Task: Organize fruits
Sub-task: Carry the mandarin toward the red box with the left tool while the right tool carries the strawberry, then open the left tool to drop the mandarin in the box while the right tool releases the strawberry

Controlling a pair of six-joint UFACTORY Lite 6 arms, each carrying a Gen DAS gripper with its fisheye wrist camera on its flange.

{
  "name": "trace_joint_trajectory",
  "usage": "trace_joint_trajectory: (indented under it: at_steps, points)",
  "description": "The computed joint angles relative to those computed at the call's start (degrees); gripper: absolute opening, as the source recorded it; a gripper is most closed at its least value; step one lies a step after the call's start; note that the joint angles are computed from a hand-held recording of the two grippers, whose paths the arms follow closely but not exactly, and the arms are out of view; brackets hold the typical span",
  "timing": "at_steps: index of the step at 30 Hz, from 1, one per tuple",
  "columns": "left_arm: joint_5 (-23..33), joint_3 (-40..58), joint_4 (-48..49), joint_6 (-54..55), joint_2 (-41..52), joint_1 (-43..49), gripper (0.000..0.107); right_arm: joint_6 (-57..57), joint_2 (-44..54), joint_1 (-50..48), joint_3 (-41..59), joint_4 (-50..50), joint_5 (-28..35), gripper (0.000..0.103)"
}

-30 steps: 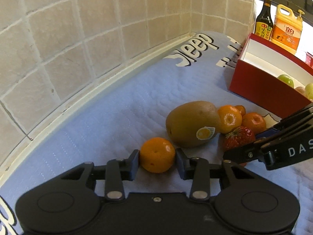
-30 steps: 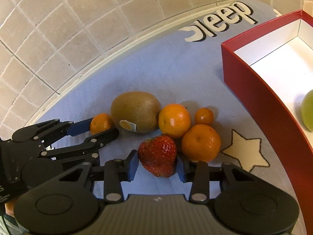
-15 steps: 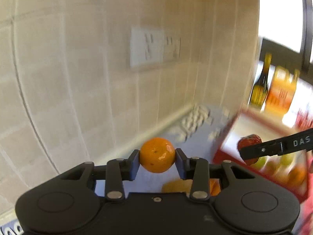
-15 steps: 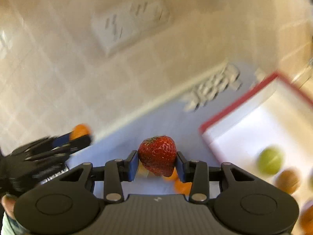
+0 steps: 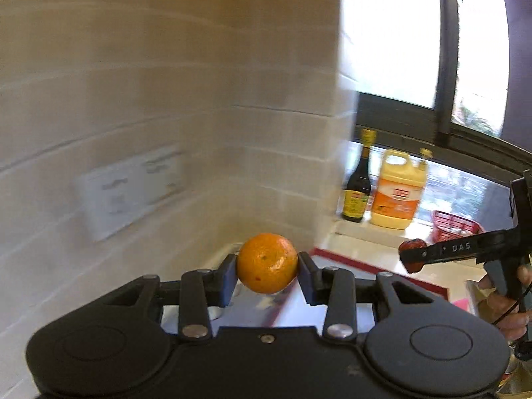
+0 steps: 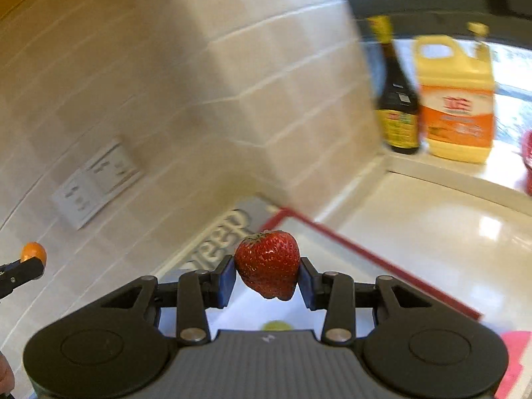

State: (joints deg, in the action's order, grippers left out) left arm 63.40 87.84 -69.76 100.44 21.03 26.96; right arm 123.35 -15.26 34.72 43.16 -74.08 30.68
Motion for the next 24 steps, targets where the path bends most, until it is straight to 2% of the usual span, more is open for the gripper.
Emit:
trace_joint_trajectory:
  at_steps: [5, 10, 13, 16, 19, 21, 24]
  points:
    - [-8.58, -3.82, -0.44, -3.85, 1.68, -14.06, 0.046, -2.78, -5.27, -8.61, -7.68, 2.40, -5.85, 0.042]
    - [-17.09, -0.03, 1.01, -9.82, 10.99, -26.83, 0.046, 0.55, -3.39, -16.95, -11.80, -1.68, -14.58, 0.042]
    - [-22.19, 3.38, 3.46, -12.93, 17.01, -32.70, 0.046, 10.49, 1.03, -18.95, -11.85, -12.01, -18.34, 0.042]
    - [-25.36, 7.92, 6.85, -16.89, 23.26, -36.15, 0.046, 25.16, 8.72, -19.14, -9.02, -27.75, -19.84, 0.042]
    - [-25.68, 13.62, 11.15, -21.90, 29.39, -37.76, 0.044, 30.39, 17.88, -18.60, -3.79, -34.57, -19.24, 0.042]
    - [-26.12, 18.55, 14.53, -26.68, 33.86, -38.73, 0.045, 25.28, 23.41, -17.83, -0.16, -30.41, -17.68, 0.042]
    - [-21.74, 26.14, 17.79, -32.57, 39.60, -38.29, 0.045, 25.99, 27.14, -18.58, 2.34, -32.52, -18.47, 0.042]
